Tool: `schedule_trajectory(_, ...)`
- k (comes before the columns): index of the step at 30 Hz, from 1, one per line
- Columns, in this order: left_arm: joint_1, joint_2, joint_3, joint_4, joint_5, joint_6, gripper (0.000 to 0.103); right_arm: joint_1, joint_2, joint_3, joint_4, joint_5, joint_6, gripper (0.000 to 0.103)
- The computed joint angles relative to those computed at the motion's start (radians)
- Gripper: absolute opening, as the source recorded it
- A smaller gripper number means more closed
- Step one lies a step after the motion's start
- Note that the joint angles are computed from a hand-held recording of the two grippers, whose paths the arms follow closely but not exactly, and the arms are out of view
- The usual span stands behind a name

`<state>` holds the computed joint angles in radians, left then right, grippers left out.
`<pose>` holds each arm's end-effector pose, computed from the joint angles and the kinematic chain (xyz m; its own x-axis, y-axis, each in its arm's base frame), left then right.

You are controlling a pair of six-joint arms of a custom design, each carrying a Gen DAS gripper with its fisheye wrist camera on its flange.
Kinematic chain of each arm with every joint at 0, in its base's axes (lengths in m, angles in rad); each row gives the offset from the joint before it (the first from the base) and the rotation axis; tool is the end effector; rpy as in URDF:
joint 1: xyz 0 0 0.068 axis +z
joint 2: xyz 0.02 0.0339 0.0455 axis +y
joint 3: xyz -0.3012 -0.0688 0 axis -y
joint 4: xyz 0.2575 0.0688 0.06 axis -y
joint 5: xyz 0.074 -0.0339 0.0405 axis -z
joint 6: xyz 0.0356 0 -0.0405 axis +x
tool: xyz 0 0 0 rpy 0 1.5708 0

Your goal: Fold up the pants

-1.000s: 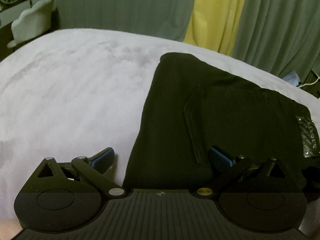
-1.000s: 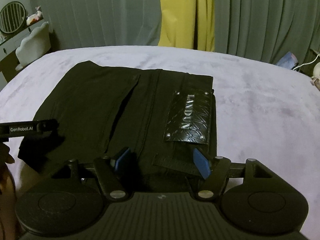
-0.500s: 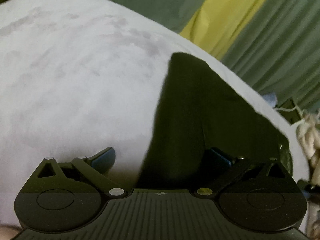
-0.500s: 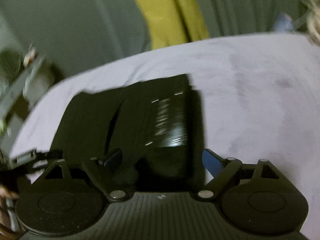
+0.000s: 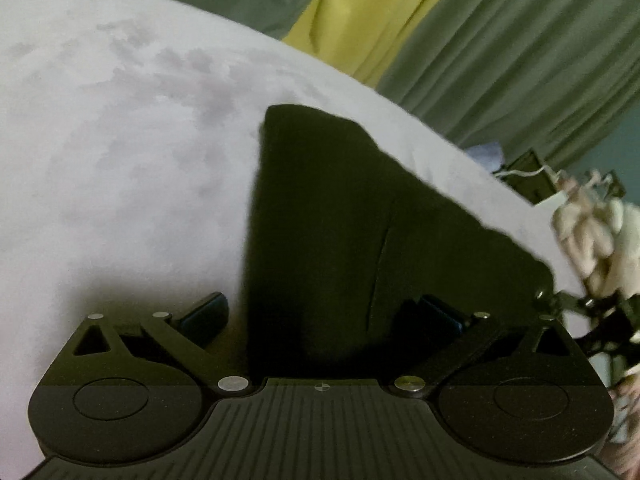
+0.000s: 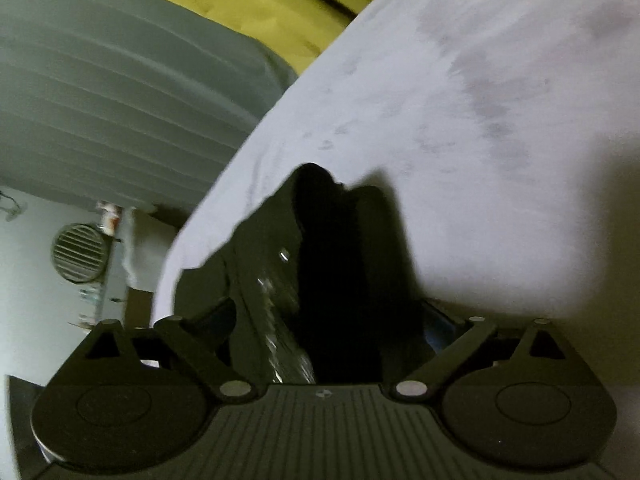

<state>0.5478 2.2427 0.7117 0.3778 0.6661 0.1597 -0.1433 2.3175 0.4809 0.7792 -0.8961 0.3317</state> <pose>0.2838 0.1474 0.0011 -0.8015 -0.3425 -0.4902 -0.0690 0.8672 -0.4931 0.2634 -0.0099 -0.0135 -0.9097 0.3368 -0.2428 0.0062 0.5958 0.8031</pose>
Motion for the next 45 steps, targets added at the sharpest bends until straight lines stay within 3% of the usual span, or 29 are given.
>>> schedule_trajectory(5, -0.032, 0.059, 0.047, 0.047, 0.051, -0.049, 0.103, 0.064, 0.029, 0.061, 0.007, 0.008, 0.05, 0.099)
schedule_trajectory(9, -0.067, 0.033, 0.031, 0.055, 0.015, -0.082, 0.103, 0.095, 0.021, 0.065, 0.028, 0.04, 0.099, 0.099)
schedule_trajectory(11, -0.074, 0.002, 0.009, 0.051, 0.024, -0.057, 0.103, 0.139, -0.017, 0.025, 0.064, 0.12, 0.114, 0.093)
schedule_trajectory(13, -0.094, -0.017, -0.023, 0.105, 0.006, -0.093, 0.103, 0.192, -0.062, -0.012, 0.079, 0.219, 0.096, 0.074)
schedule_trajectory(16, -0.089, -0.044, -0.044, 0.144, 0.04, -0.196, 0.103, 0.257, -0.136, -0.049, 0.057, 0.331, 0.049, 0.056)
schedule_trajectory(20, -0.074, -0.077, -0.048, 0.167, 0.101, -0.3, 0.1, 0.263, -0.244, -0.076, 0.008, 0.336, 0.063, 0.045)
schedule_trajectory(23, -0.108, -0.124, -0.055, 0.179, 0.04, -0.291, 0.092, 0.263, -0.297, -0.094, 0.044, 0.324, 0.086, 0.041)
schedule_trajectory(25, -0.134, -0.152, -0.042, 0.168, -0.03, -0.303, 0.085, 0.26, -0.317, -0.087, 0.068, 0.319, 0.123, 0.041)
schedule_trajectory(27, -0.17, -0.187, -0.033, 0.147, -0.191, -0.317, 0.082, 0.263, -0.323, -0.064, 0.074, 0.345, 0.144, 0.048)
schedule_trajectory(29, -0.188, -0.213, -0.065, 0.198, -0.296, -0.317, 0.089, 0.277, -0.357, -0.034, -0.013, 0.459, 0.111, 0.066)
schedule_trajectory(30, -0.188, -0.228, -0.1, 0.246, -0.327, -0.31, 0.097, 0.296, -0.377, -0.036, -0.033, 0.571, 0.112, 0.08)
schedule_trajectory(31, -0.181, -0.244, -0.13, 0.271, -0.333, -0.295, 0.097, 0.307, -0.386, -0.053, -0.005, 0.641, 0.113, 0.092)
schedule_trajectory(33, -0.172, -0.27, -0.194, 0.296, -0.315, -0.253, 0.097, 0.306, -0.403, -0.099, 0.038, 0.73, 0.093, 0.093)
schedule_trajectory(35, -0.181, -0.272, -0.288, 0.391, -0.337, -0.232, 0.097, 0.286, -0.415, -0.155, 0.061, 0.692, 0.079, 0.093)
schedule_trajectory(37, -0.245, -0.228, -0.378, 0.518, -0.439, -0.226, 0.097, 0.306, -0.394, -0.209, 0.129, 0.672, 0.074, 0.093)
schedule_trajectory(39, -0.299, -0.164, -0.435, 0.618, -0.522, -0.202, 0.098, 0.367, -0.343, -0.239, 0.165, 0.734, 0.059, 0.093)
schedule_trajectory(40, -0.338, -0.125, -0.436, 0.626, -0.581, -0.195, 0.099, 0.403, -0.308, -0.246, 0.165, 0.782, 0.05, 0.093)
schedule_trajectory(41, -0.339, -0.093, -0.443, 0.641, -0.59, -0.194, 0.102, 0.443, -0.276, -0.243, 0.165, 0.842, 0.048, 0.093)
schedule_trajectory(43, -0.317, -0.071, -0.45, 0.644, -0.564, -0.232, 0.103, 0.499, -0.186, -0.261, 0.284, 0.948, 0.013, 0.098)
schedule_trajectory(45, -0.299, -0.143, -0.433, 0.517, -0.546, -0.23, 0.102, 0.534, -0.137, -0.256, 0.338, 1.018, -0.035, 0.099)
